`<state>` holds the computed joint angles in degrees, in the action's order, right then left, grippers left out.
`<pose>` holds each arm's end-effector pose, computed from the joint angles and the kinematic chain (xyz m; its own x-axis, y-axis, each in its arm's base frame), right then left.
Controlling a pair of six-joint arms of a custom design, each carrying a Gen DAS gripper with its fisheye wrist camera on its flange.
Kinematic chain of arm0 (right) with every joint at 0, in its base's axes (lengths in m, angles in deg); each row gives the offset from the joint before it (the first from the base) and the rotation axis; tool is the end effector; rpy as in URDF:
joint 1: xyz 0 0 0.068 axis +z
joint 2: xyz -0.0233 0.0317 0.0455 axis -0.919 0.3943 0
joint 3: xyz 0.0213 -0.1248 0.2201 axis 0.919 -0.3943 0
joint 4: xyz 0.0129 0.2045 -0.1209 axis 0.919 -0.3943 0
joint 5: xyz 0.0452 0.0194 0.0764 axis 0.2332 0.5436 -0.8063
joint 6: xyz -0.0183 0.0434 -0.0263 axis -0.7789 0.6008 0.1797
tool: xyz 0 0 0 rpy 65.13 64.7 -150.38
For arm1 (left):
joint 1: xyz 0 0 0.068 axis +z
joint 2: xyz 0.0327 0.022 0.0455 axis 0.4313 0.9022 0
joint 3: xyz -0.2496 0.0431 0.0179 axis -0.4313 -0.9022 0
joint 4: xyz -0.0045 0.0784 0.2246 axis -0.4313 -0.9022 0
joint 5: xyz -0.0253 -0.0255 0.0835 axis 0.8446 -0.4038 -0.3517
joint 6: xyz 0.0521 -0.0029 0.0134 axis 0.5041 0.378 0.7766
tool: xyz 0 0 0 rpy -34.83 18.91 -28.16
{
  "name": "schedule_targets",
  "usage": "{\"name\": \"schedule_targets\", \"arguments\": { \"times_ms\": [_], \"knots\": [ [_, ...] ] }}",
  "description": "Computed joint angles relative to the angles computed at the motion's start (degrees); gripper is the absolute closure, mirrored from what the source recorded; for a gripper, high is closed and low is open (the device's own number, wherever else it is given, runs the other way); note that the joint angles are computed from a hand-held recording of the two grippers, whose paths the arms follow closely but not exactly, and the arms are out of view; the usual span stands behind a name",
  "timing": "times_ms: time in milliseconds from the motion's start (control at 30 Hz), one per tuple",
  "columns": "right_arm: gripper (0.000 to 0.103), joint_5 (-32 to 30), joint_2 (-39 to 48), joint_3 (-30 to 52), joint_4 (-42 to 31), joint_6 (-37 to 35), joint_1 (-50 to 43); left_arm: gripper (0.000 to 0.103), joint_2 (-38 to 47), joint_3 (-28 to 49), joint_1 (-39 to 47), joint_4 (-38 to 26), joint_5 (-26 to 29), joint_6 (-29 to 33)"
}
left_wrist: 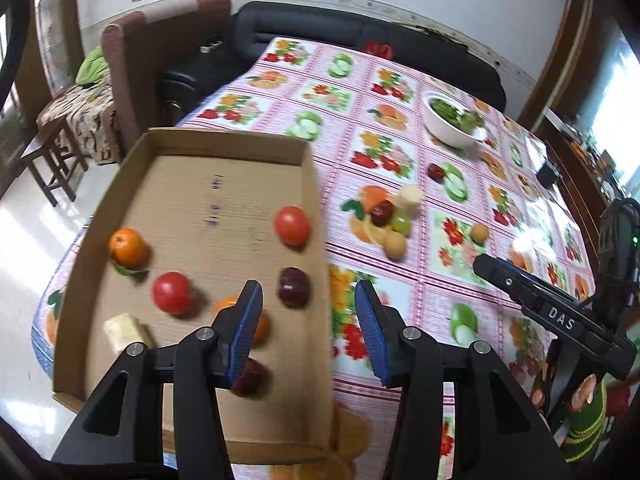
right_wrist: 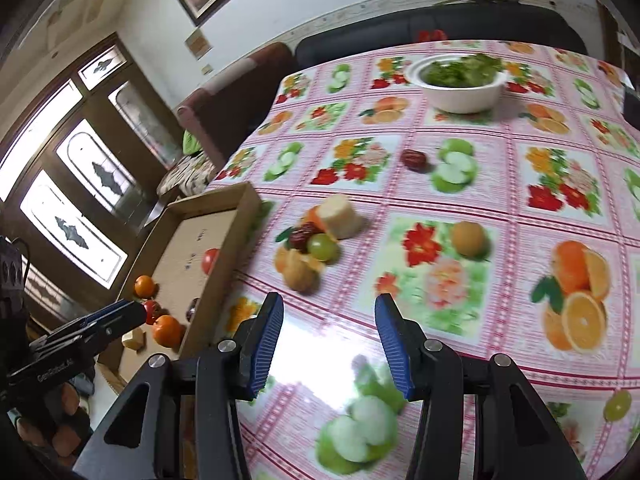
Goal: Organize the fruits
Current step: 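Grasp the tan round fruit with the left tool while the right tool grasps the pale bread piece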
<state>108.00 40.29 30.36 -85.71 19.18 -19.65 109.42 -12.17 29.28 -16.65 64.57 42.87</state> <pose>0.2212 0.2079 0.1092 -0.5118 0.6135 -0.6014 0.4852 0.7841 0.3870 0.3673 0.0058 0.1545 -0.6321 0.5119 -0.5817 0.6947 0.7069 -0.1328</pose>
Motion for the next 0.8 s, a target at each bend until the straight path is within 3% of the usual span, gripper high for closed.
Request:
{"name": "schedule_targets", "arguments": {
  "times_ms": [500, 667, 800],
  "knots": [
    [0.053, 2.26, -3.04, -5.52, -0.3, 4.23, 1.01, 0.057, -4.42, -7.5, -5.36, 0.63, -0.45, 0.35],
    [0.054, 1.28, -2.7, -5.82, 1.04, 2.5, -0.33, 0.057, -2.99, -7.44, -8.35, 0.14, -0.86, -1.09],
    [0.056, -1.75, -0.9, -4.1, 3.52, -3.18, -4.49, 0.057, -1.49, -7.53, -11.38, 1.37, -1.77, -3.19]
  ]
}}
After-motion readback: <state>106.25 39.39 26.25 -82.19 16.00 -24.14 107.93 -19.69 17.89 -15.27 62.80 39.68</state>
